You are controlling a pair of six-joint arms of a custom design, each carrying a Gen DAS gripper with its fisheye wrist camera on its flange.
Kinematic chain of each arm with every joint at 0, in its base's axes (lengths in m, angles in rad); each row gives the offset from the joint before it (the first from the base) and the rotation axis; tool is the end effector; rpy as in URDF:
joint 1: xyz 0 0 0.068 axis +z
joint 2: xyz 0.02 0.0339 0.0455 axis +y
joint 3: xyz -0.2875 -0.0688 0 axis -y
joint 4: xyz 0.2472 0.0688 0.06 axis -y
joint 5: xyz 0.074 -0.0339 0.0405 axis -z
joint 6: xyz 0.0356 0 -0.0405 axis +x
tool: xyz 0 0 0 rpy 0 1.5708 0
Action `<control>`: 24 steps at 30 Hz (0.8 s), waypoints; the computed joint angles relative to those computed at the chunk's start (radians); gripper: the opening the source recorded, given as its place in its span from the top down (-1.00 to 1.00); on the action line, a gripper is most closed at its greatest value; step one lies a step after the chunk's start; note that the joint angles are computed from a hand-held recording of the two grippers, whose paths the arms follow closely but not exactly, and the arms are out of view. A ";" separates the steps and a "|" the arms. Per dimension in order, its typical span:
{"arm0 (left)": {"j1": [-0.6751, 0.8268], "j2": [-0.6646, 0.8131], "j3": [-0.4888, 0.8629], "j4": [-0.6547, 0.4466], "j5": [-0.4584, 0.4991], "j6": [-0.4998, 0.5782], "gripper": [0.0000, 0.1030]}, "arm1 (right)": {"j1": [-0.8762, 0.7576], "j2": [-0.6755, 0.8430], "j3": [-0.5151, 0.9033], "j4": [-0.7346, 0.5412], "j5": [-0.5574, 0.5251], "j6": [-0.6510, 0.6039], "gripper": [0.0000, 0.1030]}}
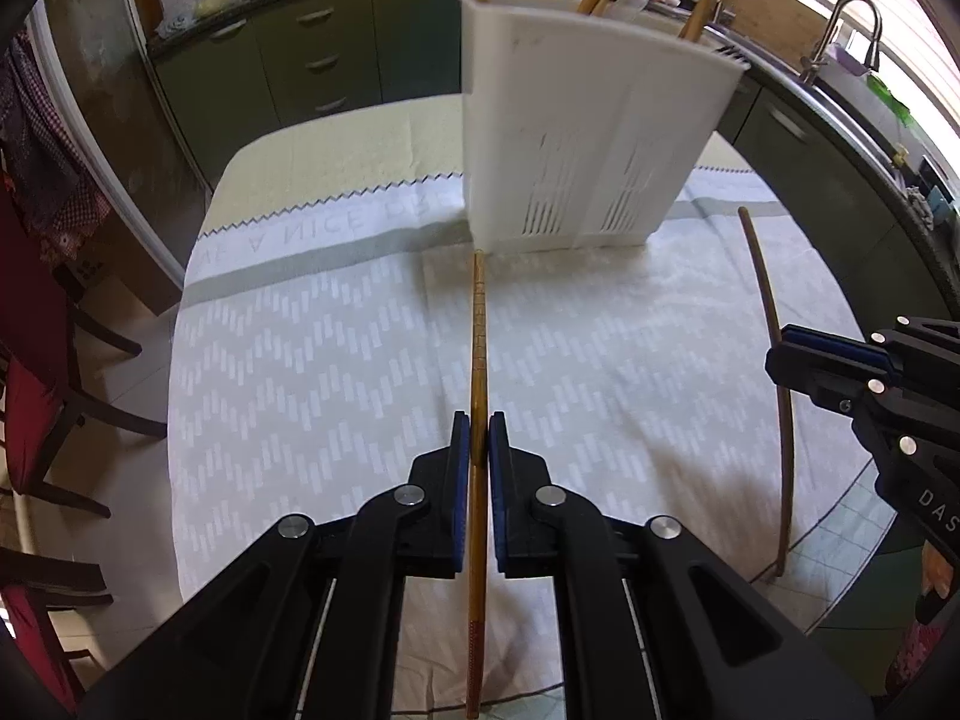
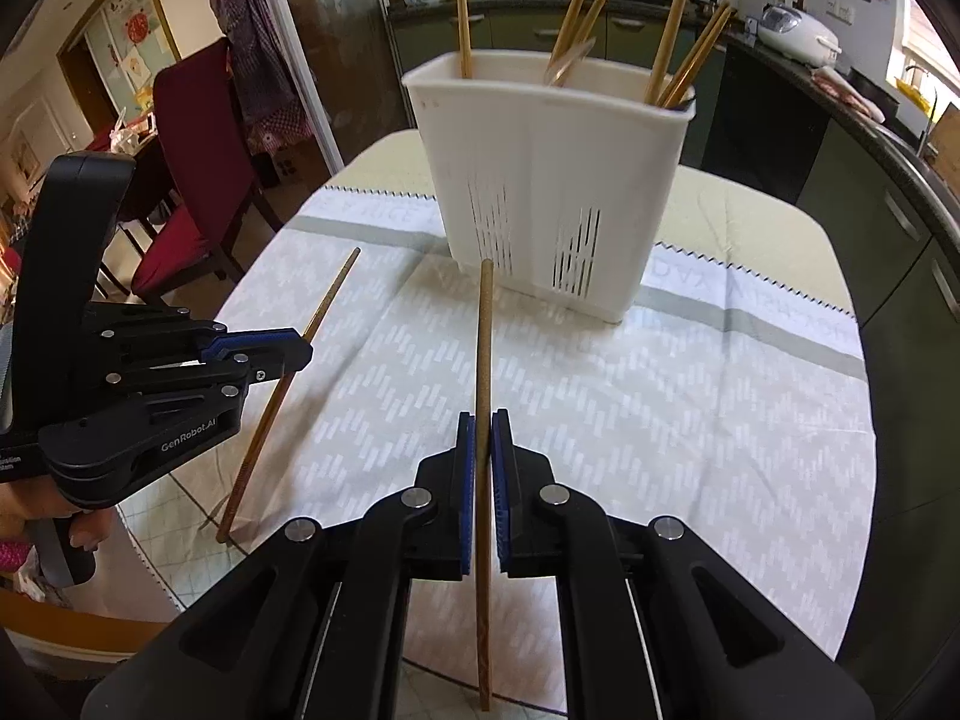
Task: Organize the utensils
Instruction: 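Lift both held chopsticks upright and move them toward the white holder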
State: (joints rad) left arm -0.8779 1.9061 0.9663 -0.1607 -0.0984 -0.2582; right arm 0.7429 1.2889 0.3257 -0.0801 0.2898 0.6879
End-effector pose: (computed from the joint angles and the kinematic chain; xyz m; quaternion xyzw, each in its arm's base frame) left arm 0.2317 -0.2736 0.1232 0.2853 0.9285 -0.0849 0.2219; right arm 0.1430 0.1175 0.1275 0.0114 0.9560 0.0640 0.2862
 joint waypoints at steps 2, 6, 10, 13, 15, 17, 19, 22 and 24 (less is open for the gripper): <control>-0.013 -0.025 -0.014 0.008 -0.010 0.001 0.88 | 0.026 -0.032 -0.004 -0.021 0.022 0.015 0.88; -0.036 -0.071 -0.032 0.015 -0.021 0.004 0.88 | 0.068 -0.120 -0.009 -0.081 0.058 0.046 0.88; -0.060 -0.120 -0.051 0.019 -0.043 0.009 0.88 | 0.123 -0.220 -0.003 -0.171 0.107 0.087 0.88; -0.067 -0.150 -0.063 0.016 -0.047 0.011 0.88 | 0.161 -0.268 0.005 -0.225 0.142 0.112 0.88; -0.070 -0.168 -0.074 0.018 -0.052 0.011 0.88 | 0.179 -0.295 0.011 -0.255 0.159 0.125 0.88; -0.068 -0.182 -0.082 0.020 -0.051 0.014 0.88 | 0.198 -0.310 0.019 -0.279 0.172 0.138 0.88; -0.070 -0.193 -0.087 0.020 -0.053 0.012 0.88 | 0.213 -0.318 0.027 -0.299 0.184 0.148 0.88; -0.068 -0.213 -0.096 0.020 -0.050 0.012 0.88 | 0.228 -0.329 0.031 -0.313 0.192 0.154 0.88; -0.067 -0.228 -0.102 0.020 -0.051 0.011 0.88 | 0.235 -0.334 0.035 -0.320 0.196 0.157 0.88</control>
State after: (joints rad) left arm -0.9448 1.6777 0.8642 -0.1404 -0.1494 -0.2468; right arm 0.9777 0.9547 0.3604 -0.4005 0.4858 0.8448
